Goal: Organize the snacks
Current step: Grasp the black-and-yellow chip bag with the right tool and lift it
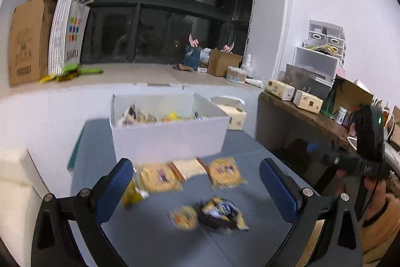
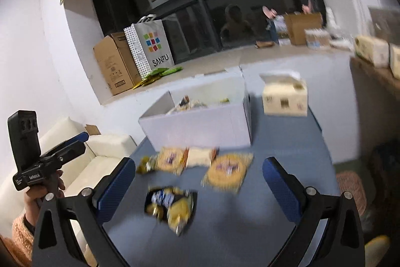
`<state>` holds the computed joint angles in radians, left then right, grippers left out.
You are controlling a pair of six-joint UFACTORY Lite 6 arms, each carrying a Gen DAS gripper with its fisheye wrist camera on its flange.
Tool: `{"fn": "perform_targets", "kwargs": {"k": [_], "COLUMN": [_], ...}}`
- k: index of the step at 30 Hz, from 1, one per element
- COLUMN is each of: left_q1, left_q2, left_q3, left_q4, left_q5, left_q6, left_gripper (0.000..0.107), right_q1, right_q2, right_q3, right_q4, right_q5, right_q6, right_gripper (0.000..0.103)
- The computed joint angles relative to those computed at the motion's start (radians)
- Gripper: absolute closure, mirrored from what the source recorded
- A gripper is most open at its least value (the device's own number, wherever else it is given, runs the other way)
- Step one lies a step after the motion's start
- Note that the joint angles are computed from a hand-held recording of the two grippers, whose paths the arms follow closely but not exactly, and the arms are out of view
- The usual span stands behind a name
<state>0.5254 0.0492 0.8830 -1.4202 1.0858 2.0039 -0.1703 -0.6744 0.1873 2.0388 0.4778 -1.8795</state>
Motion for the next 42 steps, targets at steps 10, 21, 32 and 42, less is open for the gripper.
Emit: {"fn": "perform_targets", "kwargs": {"k": [10, 21, 32, 42], "left_q1": [0.023, 0.056, 0.124, 0.149], "left_q2": [-0.07, -0.009, 0.078, 0.171], "left_q3": [-0.161, -0.112, -0.059, -0.005], "left_q4": [0.024, 0.037, 0.049, 0.047], "left_q5": [-0.037, -0.035, -0.01, -0.036], "left_q6": [0.093, 0.087, 0.087, 0.078], "left_gripper": [0.004, 0.004, 0.004, 0.004], "right_q1": [0.058, 0.294, 0.407, 0.52], "right_q2": [0.058, 0.411, 0.891, 1.055], "right_q3": [-0.106, 0.059, 0.423, 0.559], "right_q4": [0.159, 0.541, 0.511, 0.873], "right_q5": [-0.011, -0.018, 0.01, -0.054], "right_q6": [-0.2, -0.55, -0.456, -0.781], "right_gripper": [0.0, 0.0, 0.0, 0.027]}}
